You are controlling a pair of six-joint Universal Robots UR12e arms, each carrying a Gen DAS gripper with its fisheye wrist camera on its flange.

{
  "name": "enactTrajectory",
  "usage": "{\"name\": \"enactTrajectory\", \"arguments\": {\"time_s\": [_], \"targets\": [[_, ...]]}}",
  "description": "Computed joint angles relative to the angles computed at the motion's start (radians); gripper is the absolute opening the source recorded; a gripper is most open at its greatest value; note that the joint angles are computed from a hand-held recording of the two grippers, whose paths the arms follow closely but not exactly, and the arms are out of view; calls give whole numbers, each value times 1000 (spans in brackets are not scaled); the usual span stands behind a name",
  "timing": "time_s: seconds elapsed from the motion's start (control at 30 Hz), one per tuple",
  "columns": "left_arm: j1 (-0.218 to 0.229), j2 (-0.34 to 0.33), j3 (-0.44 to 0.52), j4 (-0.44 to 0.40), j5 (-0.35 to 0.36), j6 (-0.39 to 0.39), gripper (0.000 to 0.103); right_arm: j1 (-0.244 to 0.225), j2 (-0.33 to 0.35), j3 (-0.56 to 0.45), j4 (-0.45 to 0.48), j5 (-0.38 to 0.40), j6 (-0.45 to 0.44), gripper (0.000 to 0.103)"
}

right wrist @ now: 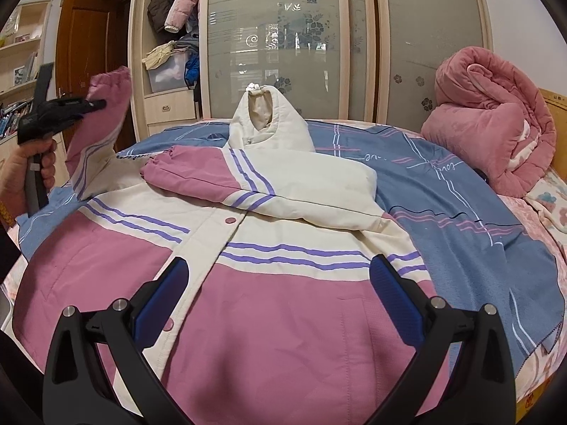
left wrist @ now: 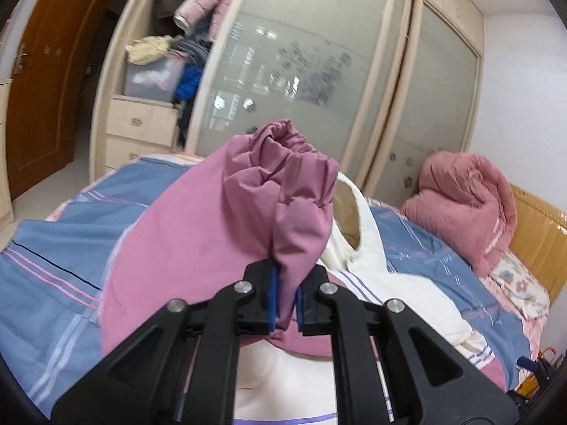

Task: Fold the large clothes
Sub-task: 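Lift the cuff with the left gripper and fold it across the chest over the first sleeve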

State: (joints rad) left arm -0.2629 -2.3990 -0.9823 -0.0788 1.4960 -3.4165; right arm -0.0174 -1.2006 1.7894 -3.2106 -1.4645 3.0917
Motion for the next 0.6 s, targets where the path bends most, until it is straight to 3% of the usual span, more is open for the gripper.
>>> {"name": "enactTrajectory", "arguments": {"time_s": [0.5,0.6], "targets": [[-57,-149,220,-336,-38,55,9,-10,-5,4,13,-1,7,102],[-57,-165,246,-400,-51,56,20,-9,-5,4,12,0,2,102]]}}
